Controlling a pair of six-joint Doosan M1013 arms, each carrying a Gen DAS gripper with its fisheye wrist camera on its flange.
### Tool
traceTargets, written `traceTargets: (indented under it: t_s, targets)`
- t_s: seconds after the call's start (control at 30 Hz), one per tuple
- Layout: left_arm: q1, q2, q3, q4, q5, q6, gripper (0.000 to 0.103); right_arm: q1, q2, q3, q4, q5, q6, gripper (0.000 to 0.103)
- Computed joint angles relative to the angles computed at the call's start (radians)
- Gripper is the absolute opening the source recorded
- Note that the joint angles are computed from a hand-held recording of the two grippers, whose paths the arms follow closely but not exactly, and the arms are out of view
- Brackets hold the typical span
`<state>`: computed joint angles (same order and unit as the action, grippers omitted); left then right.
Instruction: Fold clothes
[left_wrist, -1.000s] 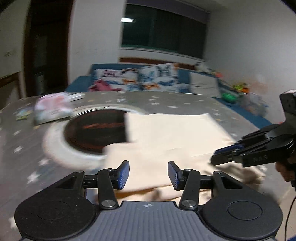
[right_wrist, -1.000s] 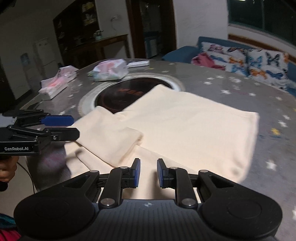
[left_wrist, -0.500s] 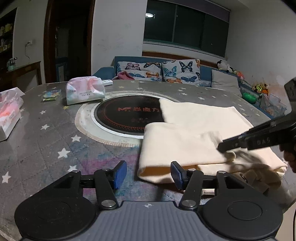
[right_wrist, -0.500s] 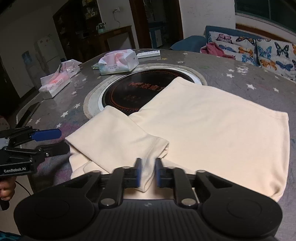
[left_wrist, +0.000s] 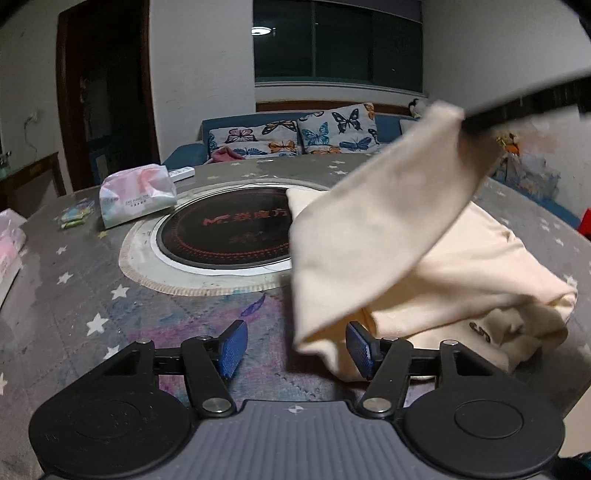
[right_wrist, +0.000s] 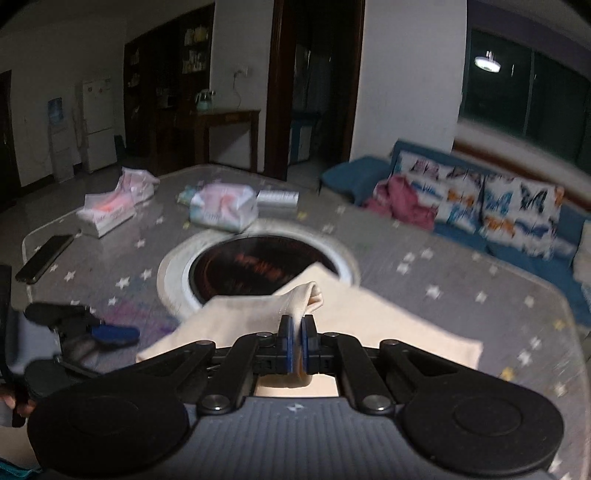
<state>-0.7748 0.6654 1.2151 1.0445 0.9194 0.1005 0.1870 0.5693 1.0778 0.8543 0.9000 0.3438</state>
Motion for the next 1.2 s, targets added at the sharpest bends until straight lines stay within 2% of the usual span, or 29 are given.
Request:
traceTargets:
  t_s: [0.1, 0.2, 0.33, 0.5, 0.63, 0.7, 0.87, 1.03, 1.2]
  targets:
    - [-0.002, 0.003, -0.003, 0.005, 0.009, 0.02, 0.06, -0.005, -0.021, 0.014, 0.023, -0.038, -0.047, 0.004]
    - [0.0, 0.0, 0.003, 0.005, -0.001, 0.018, 0.051, -0.013, -0.043, 0.039, 0.029, -0.065, -0.067, 0.004]
    - [-0.001, -0.003, 0.007, -0.003, -0.009, 0.035, 0.043, -0.026, -0.053, 0.069, -0.039, -0.083, 0.008, 0.004]
    - [-0.002, -0.006, 0.01, -0.014, -0.017, 0.061, 0.045, -0.041, -0.032, 0.095, -0.184, -0.073, 0.198, 0.004]
    - [0.0, -0.021, 0.024, -0.032, -0.036, 0.081, 0.047, -0.05, -0.006, 0.089, -0.278, -0.021, 0.314, 0.005]
    - [0.001, -0.035, 0.039, -0.032, -0.05, 0.076, 0.051, -0.056, -0.009, 0.095, -0.282, -0.019, 0.316, 0.007]
    - [0.004, -0.064, 0.064, -0.004, -0.077, 0.048, 0.051, -0.063, -0.015, 0.094, -0.219, -0.036, 0.268, 0.008]
    - [0.021, -0.049, 0.025, 0.019, -0.106, 0.028, 0.051, -0.05, 0.003, 0.078, -0.151, -0.047, 0.198, 0.008]
    - [0.048, 0.001, -0.049, -0.02, -0.177, 0.097, 0.05, -0.032, 0.028, 0.067, -0.159, -0.066, 0.189, 0.008]
